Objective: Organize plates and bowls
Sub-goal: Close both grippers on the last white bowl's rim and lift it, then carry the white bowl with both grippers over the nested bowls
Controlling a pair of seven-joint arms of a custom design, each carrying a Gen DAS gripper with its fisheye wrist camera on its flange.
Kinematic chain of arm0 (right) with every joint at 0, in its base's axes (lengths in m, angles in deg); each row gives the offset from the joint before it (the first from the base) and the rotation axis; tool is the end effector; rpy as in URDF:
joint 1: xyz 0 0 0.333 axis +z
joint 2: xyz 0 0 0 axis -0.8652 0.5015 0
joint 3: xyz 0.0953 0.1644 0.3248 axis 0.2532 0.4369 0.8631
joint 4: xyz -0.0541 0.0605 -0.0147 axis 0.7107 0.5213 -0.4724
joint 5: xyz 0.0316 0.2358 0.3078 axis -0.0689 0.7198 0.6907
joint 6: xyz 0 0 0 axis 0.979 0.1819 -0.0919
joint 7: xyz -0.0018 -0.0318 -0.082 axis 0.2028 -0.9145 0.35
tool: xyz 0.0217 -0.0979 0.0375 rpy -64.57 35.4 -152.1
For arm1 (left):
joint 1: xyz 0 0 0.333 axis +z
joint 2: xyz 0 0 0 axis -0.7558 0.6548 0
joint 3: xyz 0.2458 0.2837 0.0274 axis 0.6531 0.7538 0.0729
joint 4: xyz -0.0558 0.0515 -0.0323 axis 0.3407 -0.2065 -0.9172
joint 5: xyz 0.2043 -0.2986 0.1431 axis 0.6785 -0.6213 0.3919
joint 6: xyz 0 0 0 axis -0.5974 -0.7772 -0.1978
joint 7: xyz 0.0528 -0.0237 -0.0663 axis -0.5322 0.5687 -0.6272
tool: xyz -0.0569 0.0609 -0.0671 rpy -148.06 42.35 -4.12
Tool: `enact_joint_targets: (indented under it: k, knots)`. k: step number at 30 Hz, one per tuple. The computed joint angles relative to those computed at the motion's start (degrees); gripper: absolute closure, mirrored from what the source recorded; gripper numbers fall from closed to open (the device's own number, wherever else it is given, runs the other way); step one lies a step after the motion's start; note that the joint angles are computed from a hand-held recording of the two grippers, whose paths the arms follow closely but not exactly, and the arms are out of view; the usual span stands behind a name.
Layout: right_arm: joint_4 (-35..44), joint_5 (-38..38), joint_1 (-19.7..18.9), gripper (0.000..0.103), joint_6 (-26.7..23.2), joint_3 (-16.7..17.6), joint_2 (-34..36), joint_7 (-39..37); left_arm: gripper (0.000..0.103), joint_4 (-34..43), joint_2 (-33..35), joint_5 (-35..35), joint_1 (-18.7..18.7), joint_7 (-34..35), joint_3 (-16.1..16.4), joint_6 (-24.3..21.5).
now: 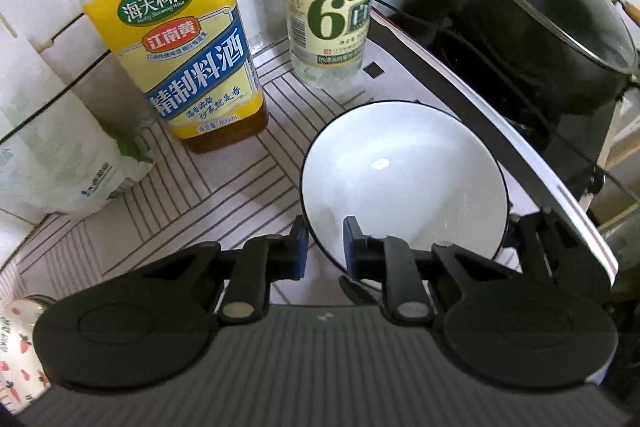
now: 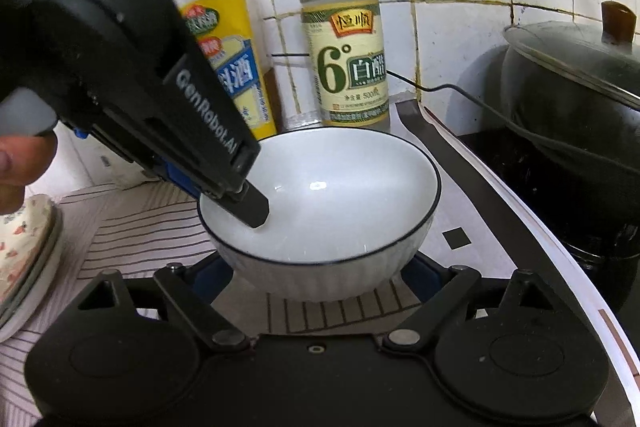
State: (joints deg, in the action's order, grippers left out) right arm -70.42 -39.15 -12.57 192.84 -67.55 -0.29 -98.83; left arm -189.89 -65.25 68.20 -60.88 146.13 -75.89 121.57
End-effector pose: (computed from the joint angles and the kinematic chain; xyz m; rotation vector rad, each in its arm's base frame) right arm 0.4922 0.5197 0.3645 -1.2042 1.9995 -0.8857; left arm 0.6530 -0.2350 0.4601 -0.9820 2.8185 -0.5571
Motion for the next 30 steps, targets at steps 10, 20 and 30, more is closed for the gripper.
enact_joint_targets:
  k: [10, 20, 30]
  knots:
    - [0.2, -1.3, 1.9, 0.011, -2.6, 0.4, -0.1, 1.8, 0.087, -4.5, -3.8, -1.0, 1.2, 2.8, -0.2, 1.6]
    - [2.8, -1.9, 4.7, 0.013, -6.0, 0.8, 1.2, -0.1, 0.087, -10.8, -9.1, -2.4, 3.0, 5.4, 0.1, 4.6]
    - [6.3, -3.7, 7.8, 0.013, -8.0, 0.4, 2.4, -2.8, 0.087, -14.9, -14.9, -1.8, 5.1, 5.5, 0.9, 3.9]
